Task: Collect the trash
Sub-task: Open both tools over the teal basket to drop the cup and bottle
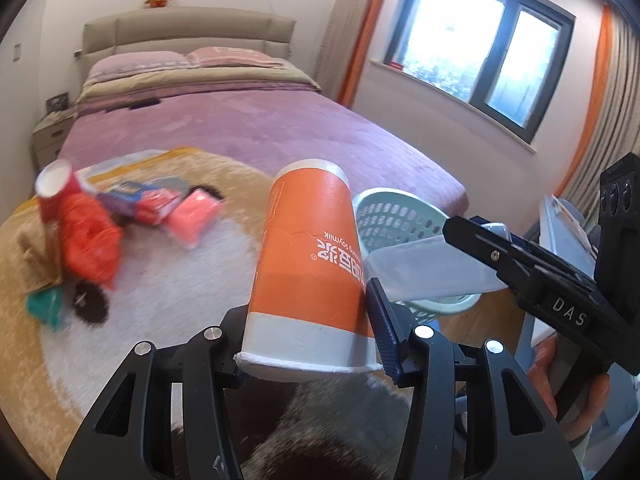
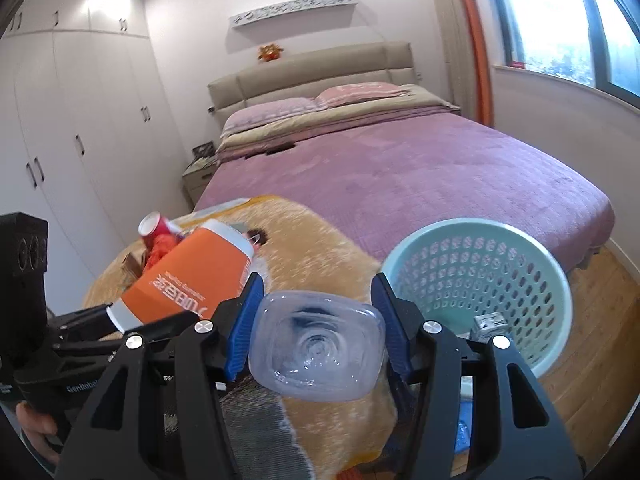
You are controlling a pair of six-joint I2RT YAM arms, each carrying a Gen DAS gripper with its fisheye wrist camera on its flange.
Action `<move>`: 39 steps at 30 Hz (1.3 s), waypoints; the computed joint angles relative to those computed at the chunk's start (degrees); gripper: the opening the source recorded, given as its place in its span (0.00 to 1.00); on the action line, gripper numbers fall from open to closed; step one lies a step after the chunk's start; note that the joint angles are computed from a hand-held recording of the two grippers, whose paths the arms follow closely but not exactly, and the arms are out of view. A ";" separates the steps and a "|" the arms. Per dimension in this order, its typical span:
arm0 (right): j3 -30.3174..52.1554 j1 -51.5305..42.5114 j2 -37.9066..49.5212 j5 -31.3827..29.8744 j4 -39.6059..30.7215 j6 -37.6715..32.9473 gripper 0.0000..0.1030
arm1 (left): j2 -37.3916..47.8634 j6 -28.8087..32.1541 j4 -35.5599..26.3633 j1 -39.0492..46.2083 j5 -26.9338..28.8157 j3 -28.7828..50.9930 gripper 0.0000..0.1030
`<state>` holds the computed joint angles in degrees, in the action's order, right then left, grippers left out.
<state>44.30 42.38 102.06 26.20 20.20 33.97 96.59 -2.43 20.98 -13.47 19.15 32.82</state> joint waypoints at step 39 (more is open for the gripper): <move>-0.93 -25.82 18.91 -9.76 10.56 7.99 0.62 | 37.24 -6.22 -10.02 -14.93 -0.69 41.33 0.61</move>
<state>43.36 16.56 120.98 16.44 30.76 41.96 133.82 -8.65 10.96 -28.39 18.47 74.15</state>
